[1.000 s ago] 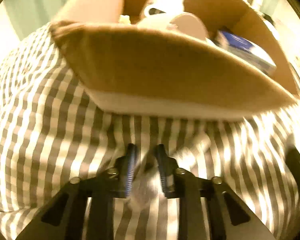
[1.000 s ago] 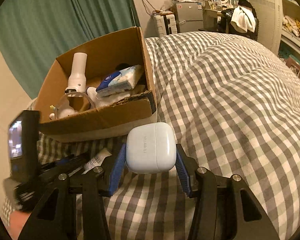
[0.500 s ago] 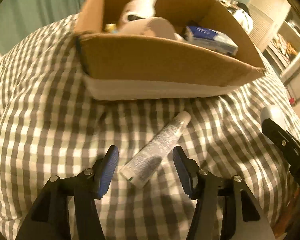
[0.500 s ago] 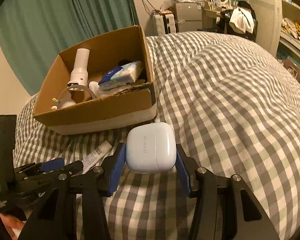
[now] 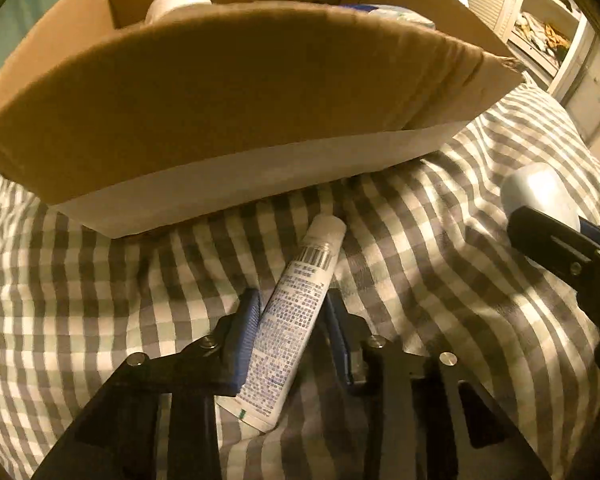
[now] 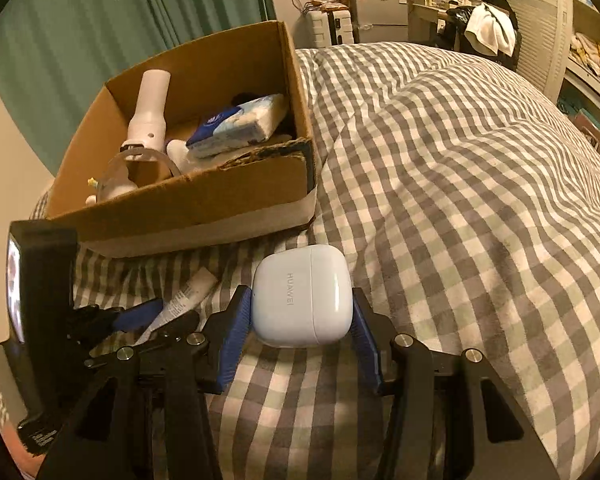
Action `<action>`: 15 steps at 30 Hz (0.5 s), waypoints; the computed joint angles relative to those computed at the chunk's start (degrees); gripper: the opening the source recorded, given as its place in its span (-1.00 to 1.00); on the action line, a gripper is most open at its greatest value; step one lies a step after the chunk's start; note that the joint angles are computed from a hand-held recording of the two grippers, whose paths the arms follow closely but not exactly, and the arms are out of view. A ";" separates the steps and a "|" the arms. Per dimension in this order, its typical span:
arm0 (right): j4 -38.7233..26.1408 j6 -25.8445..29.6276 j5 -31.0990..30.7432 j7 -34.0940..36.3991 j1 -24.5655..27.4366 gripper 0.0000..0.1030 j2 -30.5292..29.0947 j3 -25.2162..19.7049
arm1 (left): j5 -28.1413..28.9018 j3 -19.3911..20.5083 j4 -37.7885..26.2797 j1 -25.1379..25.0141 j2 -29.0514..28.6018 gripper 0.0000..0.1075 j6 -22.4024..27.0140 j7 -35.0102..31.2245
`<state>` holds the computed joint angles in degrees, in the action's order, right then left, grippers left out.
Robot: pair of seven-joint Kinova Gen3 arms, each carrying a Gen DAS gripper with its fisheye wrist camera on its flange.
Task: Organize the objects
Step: 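Lift earbud case and white tube and carry both over the box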
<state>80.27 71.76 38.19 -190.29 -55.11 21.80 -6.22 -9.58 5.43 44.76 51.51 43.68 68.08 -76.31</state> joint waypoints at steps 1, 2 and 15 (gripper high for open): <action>-0.13 0.14 0.14 0.02 -0.16 -0.06 0.09 -0.03 | -0.37 -0.26 0.65 0.38 -0.55 -0.42 -0.27 0.21; -0.16 0.24 0.26 -0.07 -0.29 -0.06 0.10 -0.02 | -0.80 -0.49 1.58 0.74 -1.32 -0.43 -0.76 0.48; -7.91 7.34 2.48 7.49 -3.19 -0.06 2.67 0.10 | -3.73 1.08 16.82 -3.19 -16.16 -0.51 -7.34 0.61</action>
<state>72.36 79.10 40.67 -182.80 -58.31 24.47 -6.12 -13.31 6.50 61.58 48.32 27.51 60.74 -75.71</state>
